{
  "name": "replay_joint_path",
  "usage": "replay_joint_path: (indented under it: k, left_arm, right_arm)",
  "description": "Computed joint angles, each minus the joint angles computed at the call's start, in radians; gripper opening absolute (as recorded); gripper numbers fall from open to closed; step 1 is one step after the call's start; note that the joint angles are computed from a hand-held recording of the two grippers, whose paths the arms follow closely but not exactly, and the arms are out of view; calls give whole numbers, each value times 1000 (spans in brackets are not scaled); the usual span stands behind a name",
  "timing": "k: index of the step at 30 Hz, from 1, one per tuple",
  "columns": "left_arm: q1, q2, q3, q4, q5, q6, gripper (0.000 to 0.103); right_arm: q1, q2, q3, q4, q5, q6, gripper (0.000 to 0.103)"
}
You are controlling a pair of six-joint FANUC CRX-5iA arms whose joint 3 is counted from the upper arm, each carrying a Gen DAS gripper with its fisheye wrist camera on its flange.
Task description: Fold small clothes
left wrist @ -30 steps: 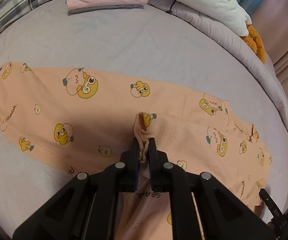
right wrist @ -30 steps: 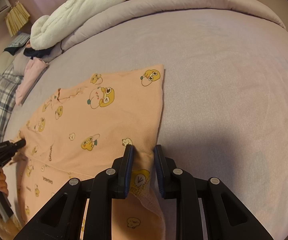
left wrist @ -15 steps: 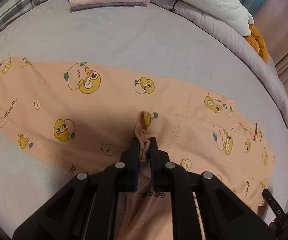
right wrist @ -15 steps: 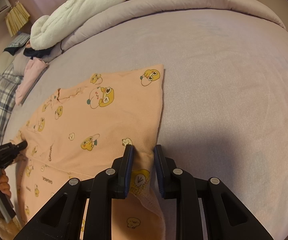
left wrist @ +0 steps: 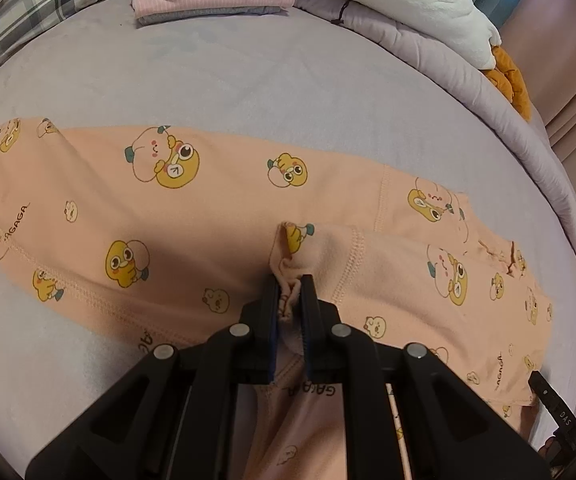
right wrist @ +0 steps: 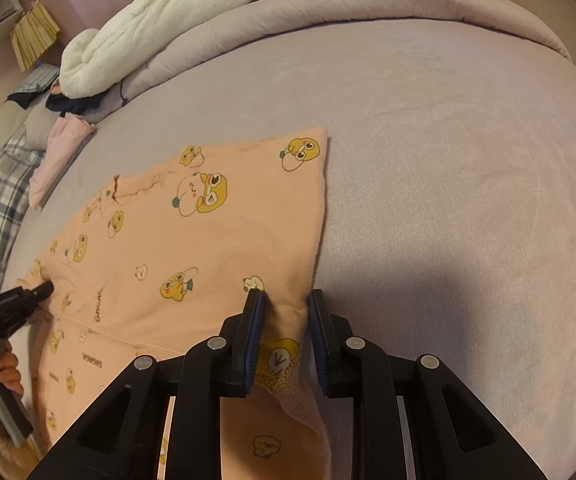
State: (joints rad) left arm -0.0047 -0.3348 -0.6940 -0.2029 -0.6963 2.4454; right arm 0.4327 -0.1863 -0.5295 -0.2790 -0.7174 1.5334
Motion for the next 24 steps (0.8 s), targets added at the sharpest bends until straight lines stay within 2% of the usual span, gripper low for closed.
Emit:
replay_joint_path:
  k: [5,11,14,20,24]
  left_arm:
    - [-18,6,11,-23,-11,34,13]
    - [72,-53,-82,126,70,-85,13]
    - [96,-90,-133,173,124,-97,13]
    - [81,-90,-128,146,130,-69,13]
    - [82,-100,-139,146,144,-73,13]
  right_arm:
    - [1,-1,-2,3,2,-4,23]
    - [2,-2,-5,5,5,-6,23]
    - [10,-6,-14,22,16,-22,23]
    - [46,-24,-47,88,45,-88,23]
    - [86,-35,-78,174,69,-185,23]
